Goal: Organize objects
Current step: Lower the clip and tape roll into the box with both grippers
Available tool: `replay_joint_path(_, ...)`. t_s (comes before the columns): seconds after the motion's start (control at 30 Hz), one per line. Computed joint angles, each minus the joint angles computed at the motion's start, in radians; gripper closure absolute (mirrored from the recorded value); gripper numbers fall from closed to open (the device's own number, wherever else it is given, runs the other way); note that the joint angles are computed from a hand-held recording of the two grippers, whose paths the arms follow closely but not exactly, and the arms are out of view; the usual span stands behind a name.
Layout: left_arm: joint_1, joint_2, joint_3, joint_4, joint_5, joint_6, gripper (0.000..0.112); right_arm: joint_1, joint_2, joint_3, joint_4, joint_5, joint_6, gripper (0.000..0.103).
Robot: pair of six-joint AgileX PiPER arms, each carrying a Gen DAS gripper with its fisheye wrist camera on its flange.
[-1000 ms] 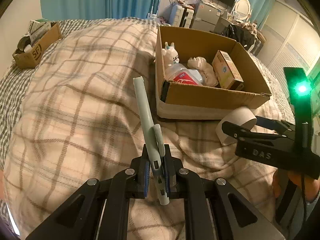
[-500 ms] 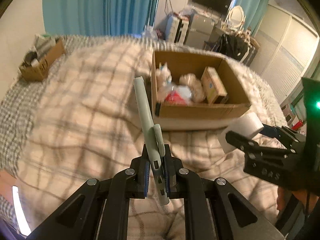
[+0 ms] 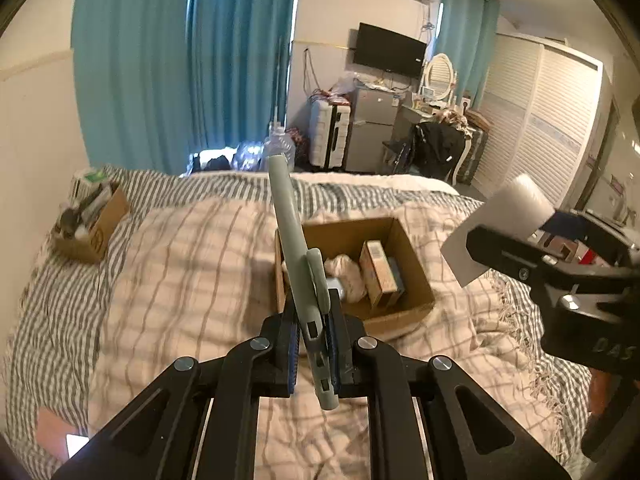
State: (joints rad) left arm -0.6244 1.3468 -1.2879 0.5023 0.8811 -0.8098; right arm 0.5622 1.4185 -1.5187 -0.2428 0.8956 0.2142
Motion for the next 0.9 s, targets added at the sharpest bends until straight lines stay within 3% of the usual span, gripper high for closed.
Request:
replay_joint_path(0.33, 0.164, 0.314, -0.304, -0.217, -0.056, 0.291, 0.101, -0.154, 0.297, -0.349, 0.193, 0.048, -0.167, 0.026)
replay_joint_path(0.6, 0.256, 0.625, -0.524, -0.403, -0.081, 0.474, 0.101, -0.276, 0.644, -0.646, 0.335, 0.125, -0.247, 0.026)
replay_joint_path(0.73, 0.292, 0.718, -0.551, -0.496, -0.095, 0.549, 0.101, -0.302, 0.776, -0.737, 0.4, 0.151, -0.28, 0.026)
replay_joint_path(0.9, 0.328, 0.767, -0.533, -0.567, -0.132, 0.55, 0.101, -0.319, 0.827, -0.728, 0.462, 0.127, -0.29, 0.025)
